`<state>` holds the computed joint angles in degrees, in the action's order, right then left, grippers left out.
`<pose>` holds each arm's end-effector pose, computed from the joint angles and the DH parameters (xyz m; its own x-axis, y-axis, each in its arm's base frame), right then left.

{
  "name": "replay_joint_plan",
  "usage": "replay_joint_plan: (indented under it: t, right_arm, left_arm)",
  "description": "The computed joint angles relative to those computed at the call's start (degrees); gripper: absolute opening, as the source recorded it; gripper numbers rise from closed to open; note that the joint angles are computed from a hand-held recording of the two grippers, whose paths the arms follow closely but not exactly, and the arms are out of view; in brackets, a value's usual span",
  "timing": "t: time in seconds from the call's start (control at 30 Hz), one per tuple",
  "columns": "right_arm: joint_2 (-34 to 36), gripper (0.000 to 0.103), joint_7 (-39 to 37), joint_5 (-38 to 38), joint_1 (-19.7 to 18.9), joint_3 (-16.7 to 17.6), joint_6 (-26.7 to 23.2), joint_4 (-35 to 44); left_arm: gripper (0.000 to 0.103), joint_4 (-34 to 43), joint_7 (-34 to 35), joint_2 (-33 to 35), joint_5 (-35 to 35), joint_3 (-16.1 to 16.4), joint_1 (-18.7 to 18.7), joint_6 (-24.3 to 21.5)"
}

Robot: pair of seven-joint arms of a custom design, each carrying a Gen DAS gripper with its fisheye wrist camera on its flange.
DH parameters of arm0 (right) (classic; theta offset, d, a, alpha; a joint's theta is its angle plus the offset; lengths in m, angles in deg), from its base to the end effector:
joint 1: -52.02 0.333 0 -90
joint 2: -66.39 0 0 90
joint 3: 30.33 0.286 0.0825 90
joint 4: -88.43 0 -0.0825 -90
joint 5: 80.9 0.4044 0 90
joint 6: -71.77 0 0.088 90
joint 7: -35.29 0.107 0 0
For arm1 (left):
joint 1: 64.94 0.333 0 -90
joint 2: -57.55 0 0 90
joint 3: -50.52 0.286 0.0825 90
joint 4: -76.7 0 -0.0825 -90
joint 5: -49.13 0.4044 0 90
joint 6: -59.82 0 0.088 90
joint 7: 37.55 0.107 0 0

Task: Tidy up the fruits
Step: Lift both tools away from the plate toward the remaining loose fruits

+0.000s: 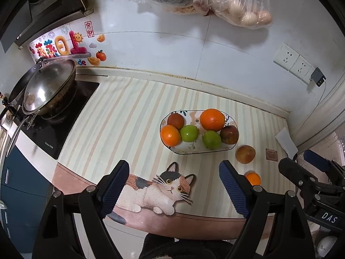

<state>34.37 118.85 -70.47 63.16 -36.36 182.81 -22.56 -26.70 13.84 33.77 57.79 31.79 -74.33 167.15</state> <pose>0.4303 0.0354 0.7337 0.2310 -0.9575 -0.1726 -0.8344 -0.1037 -0.5414 0.4102 -0.2490 0.7179 0.1510 -0.9869 0.0560 -0.8446 -0.1582 -0.5114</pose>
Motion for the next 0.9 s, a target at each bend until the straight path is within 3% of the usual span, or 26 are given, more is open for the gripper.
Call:
replay_joint_plan:
  t: [0.57,0.9]
  right_arm:
    - [-0.34,0.096,0.95,2.15,-0.56,-1.88,1.86,-1.3]
    - [8.42,0.096,1.79,-0.03,-6.29,-3.46,1.78,-5.93]
  left_arm:
    - [0.085,0.66,0.15,1.59,0.32,-0.64,-0.92,-0.03]
    - [0.085,4.05,-1.24,12.16,3.09,-0.67,-2.94,-0.72]
